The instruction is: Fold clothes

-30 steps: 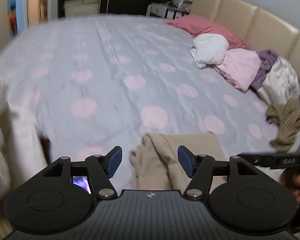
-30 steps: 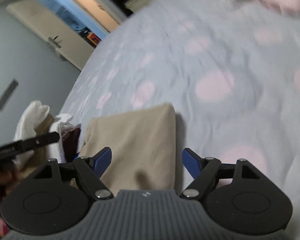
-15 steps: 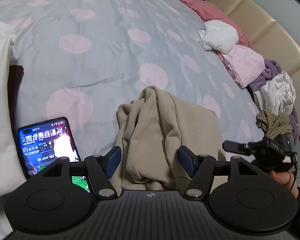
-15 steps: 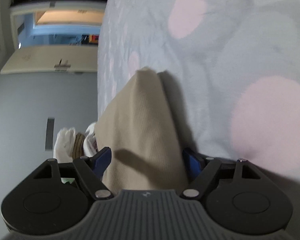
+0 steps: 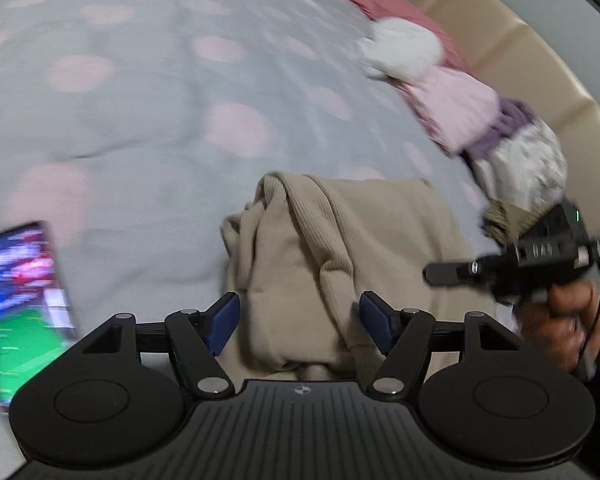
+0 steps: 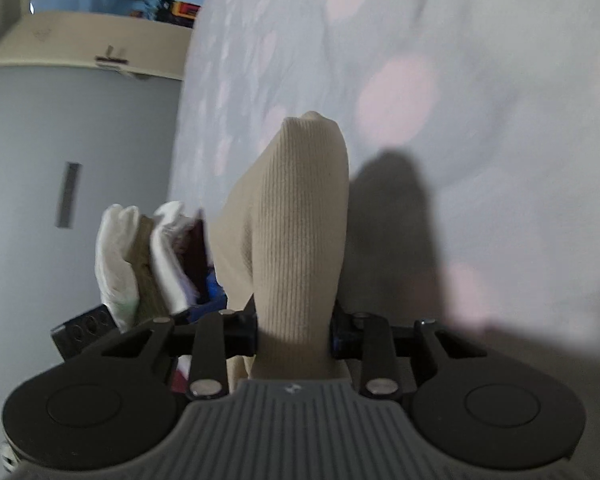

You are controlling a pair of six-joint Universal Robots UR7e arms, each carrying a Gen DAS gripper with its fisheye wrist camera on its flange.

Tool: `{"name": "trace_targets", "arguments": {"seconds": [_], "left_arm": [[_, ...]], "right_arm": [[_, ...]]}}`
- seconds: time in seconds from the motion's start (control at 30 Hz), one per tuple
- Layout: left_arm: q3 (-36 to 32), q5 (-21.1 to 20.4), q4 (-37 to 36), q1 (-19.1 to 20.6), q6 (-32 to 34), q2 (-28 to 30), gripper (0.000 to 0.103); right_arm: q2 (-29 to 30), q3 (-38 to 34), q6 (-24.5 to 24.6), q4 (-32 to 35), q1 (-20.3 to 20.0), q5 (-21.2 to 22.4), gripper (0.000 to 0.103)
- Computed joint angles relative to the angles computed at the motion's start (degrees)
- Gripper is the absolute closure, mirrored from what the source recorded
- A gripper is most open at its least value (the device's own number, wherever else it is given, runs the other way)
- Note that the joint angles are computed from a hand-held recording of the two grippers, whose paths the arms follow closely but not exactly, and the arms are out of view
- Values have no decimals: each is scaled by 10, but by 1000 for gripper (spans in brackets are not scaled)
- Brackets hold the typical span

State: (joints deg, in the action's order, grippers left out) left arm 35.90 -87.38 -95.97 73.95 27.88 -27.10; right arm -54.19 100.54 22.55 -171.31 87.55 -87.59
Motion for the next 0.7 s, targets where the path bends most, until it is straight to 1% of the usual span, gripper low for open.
{"name": "trace_targets", "arguments": {"seconds": [0.1, 0.17, 0.2, 0.23, 0.27, 0.37, 0.4, 0.43, 0.5, 0.53, 0.63, 0.7], "left_arm": [[102, -10, -58, -17, 25, -44, 38], [167, -9, -104, -29, 48, -72, 38], [194, -6, -126, -34, 65, -84, 38], [220, -4, -148, -39, 83, -96, 38], [244, -2, -167, -45, 103, -106, 39], [283, -19, -195, -56, 157, -129, 39], [290, -29, -199, -58, 169, -134, 40], [293, -44, -196, -59, 176, -138, 40], [303, -66, -190, -61, 194, -148, 40], [314, -70, -193, -64, 203, -155, 40], [370, -61, -227, -74, 209, -179, 40], [417, -53, -269, -78, 207, -194, 46]], "right_arm": [[-59, 21, -10, 55, -11, -47, 68], [-68, 14, -40, 92, -6, -121, 50], [-62, 6, -64, 103, 6, -180, 47], [-53, -1, -97, 107, 23, -240, 46], [-45, -5, -128, 102, 39, -292, 46], [-36, 14, -179, 18, 81, -369, 48], [-34, 25, -196, -15, 95, -389, 48], [-33, 35, -212, -46, 106, -402, 48], [-38, 58, -226, -91, 119, -390, 47], [-41, 66, -224, -108, 121, -377, 47], [-43, 84, -215, -146, 120, -344, 47], [-37, 80, -209, -152, 117, -324, 47]]}}
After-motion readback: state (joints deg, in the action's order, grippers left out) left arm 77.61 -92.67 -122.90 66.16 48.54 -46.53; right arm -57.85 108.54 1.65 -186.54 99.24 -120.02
